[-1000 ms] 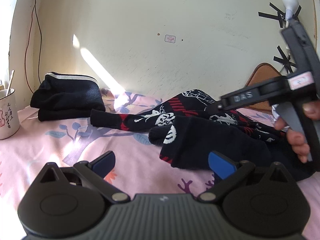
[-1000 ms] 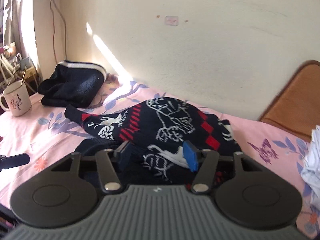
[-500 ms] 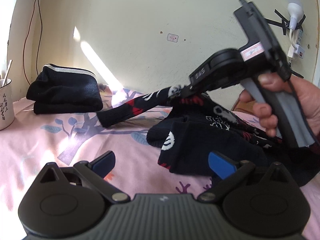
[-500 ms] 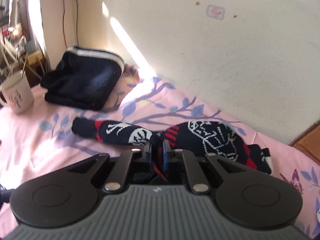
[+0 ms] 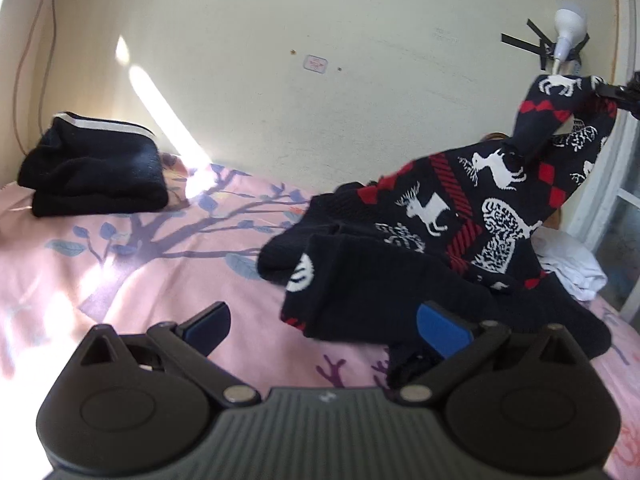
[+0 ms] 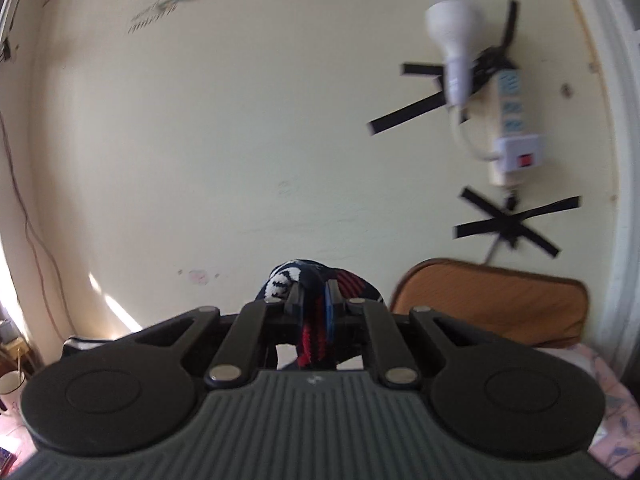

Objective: Fold small clothes

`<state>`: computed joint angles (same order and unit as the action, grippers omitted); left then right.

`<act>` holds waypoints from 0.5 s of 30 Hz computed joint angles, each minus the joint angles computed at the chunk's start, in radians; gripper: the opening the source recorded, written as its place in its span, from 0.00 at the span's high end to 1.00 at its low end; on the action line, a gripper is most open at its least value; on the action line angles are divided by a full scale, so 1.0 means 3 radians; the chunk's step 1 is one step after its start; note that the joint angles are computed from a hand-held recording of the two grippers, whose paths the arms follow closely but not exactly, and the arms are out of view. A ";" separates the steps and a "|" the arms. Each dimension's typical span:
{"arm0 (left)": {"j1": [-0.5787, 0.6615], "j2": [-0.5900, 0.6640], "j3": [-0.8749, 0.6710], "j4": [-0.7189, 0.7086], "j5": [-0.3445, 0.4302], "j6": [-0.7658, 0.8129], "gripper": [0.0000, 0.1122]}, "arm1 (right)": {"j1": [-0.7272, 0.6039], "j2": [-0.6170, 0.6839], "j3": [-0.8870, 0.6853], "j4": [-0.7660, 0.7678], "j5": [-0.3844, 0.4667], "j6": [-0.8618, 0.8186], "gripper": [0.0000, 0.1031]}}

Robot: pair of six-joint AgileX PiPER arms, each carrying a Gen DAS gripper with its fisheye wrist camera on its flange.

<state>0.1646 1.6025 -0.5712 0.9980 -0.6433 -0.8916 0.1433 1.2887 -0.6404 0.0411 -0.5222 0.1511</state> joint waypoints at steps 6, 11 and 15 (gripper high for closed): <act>0.0047 0.0075 -0.0300 0.0912 -0.0094 -0.0981 0.08 | -0.0989 -0.0585 0.0661 -0.0696 -0.0057 0.0734 0.88; -0.0074 0.0301 -0.0848 0.1646 0.0082 -0.2020 0.08 | -0.1641 -0.0205 0.1048 -0.1268 -0.0566 0.1055 0.73; -0.0212 0.0444 -0.1025 0.1879 0.0337 -0.2363 0.16 | -0.1516 0.0303 0.1436 -0.0451 -0.1257 0.0168 0.32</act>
<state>0.1009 1.7358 -0.8789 1.5615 -0.5421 -1.6006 -0.3115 1.3795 -0.2097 -0.0943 -0.8992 0.2014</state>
